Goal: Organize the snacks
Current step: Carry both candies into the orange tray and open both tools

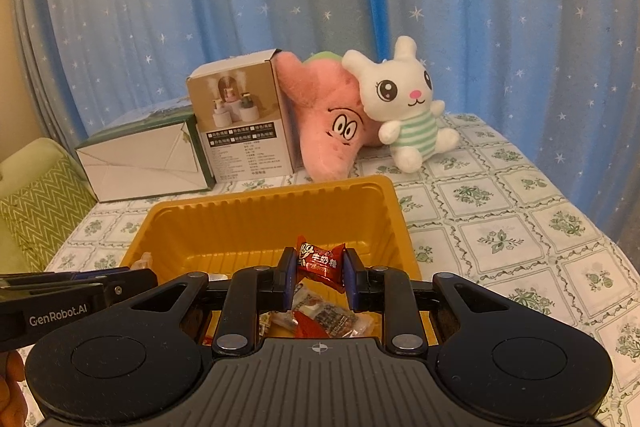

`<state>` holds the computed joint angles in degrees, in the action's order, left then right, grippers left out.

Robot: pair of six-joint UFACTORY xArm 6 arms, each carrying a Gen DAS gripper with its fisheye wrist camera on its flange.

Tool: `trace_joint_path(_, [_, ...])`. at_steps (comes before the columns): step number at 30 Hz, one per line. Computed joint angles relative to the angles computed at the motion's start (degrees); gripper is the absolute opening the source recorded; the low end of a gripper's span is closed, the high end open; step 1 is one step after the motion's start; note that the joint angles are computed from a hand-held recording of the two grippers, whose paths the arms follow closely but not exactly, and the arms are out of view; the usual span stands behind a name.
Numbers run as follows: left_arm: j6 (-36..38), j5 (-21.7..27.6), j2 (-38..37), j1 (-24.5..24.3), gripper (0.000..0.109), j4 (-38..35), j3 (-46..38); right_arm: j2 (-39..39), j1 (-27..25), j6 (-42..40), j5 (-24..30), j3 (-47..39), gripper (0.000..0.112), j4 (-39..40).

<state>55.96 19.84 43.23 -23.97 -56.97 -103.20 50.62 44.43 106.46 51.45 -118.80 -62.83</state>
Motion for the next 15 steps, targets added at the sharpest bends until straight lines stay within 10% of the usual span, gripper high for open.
trace_joint_path(15, [1.39,0.49,0.94,0.65,0.037,-0.85,-1.26,-0.30,-0.10,0.48,0.09,0.49,0.025,0.06])
